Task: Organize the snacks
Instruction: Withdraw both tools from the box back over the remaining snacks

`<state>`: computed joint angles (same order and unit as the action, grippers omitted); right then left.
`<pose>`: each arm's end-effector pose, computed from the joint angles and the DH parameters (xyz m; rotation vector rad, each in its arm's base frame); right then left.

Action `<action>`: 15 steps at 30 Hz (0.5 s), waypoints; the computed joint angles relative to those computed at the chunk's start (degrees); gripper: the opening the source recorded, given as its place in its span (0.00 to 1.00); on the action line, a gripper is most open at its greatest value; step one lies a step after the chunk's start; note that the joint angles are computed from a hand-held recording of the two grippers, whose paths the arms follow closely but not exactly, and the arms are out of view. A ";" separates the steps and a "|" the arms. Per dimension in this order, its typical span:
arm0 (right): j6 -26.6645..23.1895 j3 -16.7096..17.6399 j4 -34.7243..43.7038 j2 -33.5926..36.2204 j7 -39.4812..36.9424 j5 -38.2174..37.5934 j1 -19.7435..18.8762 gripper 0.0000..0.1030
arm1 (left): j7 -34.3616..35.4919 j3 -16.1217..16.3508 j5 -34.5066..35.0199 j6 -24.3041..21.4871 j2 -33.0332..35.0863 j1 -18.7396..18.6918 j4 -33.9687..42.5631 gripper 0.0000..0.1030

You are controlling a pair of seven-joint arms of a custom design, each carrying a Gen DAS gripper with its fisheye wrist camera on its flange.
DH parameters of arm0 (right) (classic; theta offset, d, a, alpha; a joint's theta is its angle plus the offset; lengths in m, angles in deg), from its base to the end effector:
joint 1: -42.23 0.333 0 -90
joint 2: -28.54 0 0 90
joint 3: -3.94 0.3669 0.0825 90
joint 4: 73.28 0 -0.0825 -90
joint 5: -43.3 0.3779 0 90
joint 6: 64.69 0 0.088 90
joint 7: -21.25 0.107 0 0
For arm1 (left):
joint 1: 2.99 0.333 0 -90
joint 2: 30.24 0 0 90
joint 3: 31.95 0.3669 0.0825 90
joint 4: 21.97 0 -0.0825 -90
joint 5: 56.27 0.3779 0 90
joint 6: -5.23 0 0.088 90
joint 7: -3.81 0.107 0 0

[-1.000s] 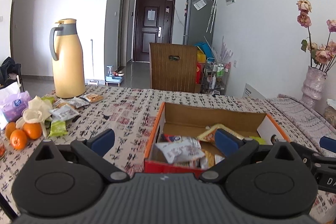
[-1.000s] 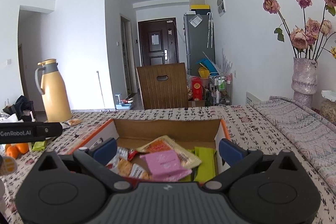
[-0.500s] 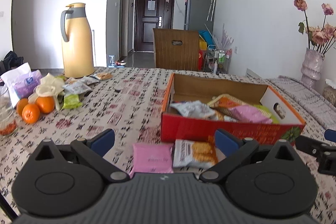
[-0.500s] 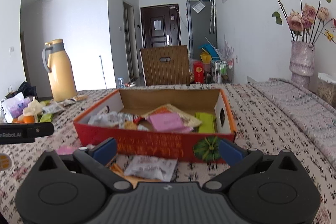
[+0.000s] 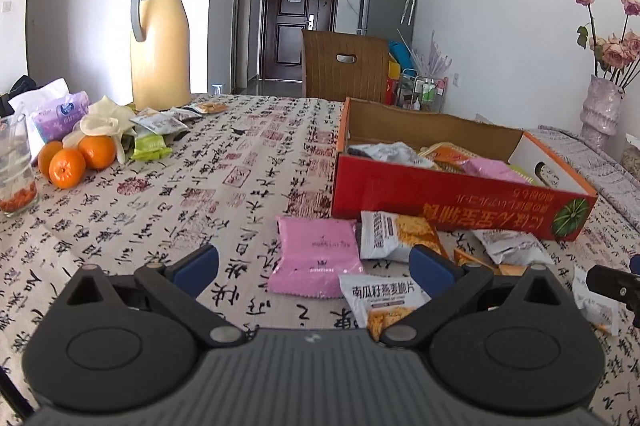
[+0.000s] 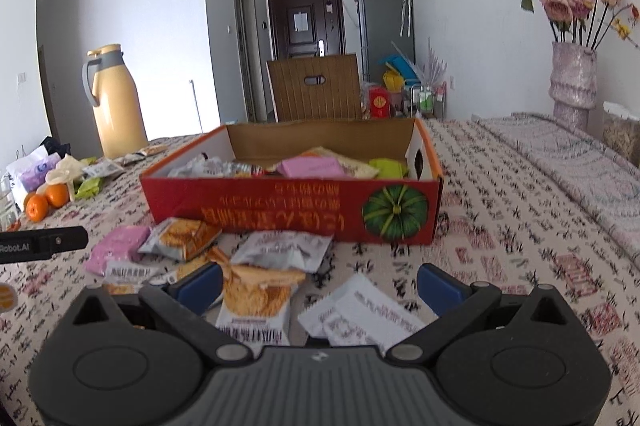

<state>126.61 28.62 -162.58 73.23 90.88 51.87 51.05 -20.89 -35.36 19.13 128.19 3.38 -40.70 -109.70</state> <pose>0.7103 0.3261 0.3785 -1.8188 1.0918 -0.5118 0.5934 -0.4520 0.3882 -1.8760 1.0852 -0.7189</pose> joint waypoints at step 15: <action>-3.35 -2.81 2.37 0.78 -1.58 2.28 3.02 1.00 | -1.18 0.70 2.15 0.94 1.23 -0.31 0.38 1.00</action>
